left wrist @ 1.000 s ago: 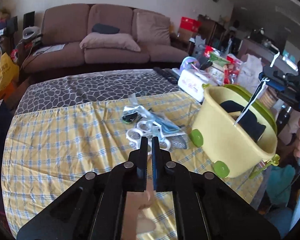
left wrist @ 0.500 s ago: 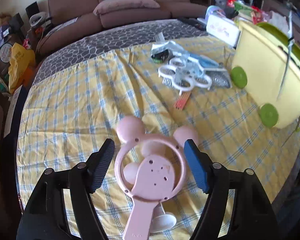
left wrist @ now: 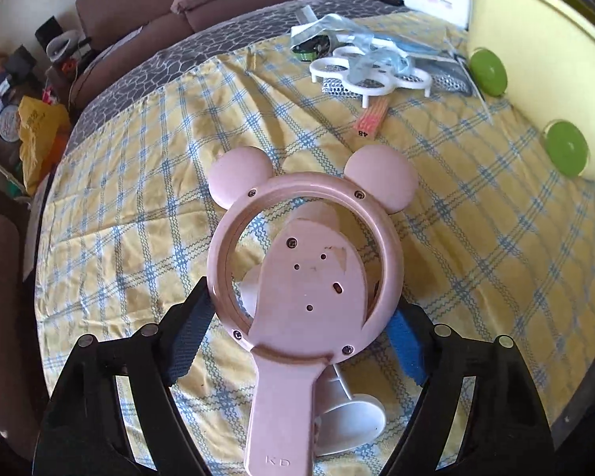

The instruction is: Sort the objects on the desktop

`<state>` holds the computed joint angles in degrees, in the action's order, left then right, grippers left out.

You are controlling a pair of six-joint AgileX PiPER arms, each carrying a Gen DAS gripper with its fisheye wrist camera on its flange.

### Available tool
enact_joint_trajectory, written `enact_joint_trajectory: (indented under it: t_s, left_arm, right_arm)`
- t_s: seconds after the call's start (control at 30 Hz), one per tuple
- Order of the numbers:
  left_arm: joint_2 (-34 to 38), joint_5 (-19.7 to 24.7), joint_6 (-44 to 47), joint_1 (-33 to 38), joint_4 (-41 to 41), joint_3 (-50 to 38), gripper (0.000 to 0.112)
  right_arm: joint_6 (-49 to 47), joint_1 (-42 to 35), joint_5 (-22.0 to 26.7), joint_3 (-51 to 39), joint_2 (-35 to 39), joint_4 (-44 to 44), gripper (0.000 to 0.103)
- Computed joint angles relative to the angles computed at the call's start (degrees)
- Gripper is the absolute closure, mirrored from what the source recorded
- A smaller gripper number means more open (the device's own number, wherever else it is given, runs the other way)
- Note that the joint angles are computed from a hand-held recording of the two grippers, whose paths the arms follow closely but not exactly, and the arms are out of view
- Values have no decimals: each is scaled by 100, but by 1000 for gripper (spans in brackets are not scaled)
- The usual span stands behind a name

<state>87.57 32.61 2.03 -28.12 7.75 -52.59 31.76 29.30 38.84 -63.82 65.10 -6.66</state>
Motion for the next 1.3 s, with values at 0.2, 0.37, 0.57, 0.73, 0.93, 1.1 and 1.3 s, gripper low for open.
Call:
enact_joint_trajectory:
  t_s: [0.2, 0.37, 0.57, 0.73, 0.93, 1.1, 1.3]
  left_arm:
    - [-70, 47, 942, 626, -1283, -111, 40]
    - [-300, 129, 1809, 1151, -2398, -170, 42]
    - [-483, 354, 2732, 1661, -3560, -342, 43]
    - [-482, 559, 3219, 2001, -4197, -440, 54]
    - [-316, 864, 3623, 2404, -4759, -551, 80]
    - [-79, 695, 3255, 2274, -4426, -637, 79]
    - [-28, 462, 2627, 2029, -3735, -586, 63]
  right_arm:
    - [428, 590, -54, -256, 1012, -436, 73]
    - [258, 394, -233, -364, 1695, -2, 69]
    - [438, 200, -502, -428, 2353, 140, 60]
    - [647, 46, -689, -515, 2795, 289, 57]
    - [1420, 49, -647, -771, 3235, -347, 57]
    - [1530, 72, -482, -1107, 3681, -532, 57]
    - [1591, 198, -195, -1536, 4200, -777, 60]
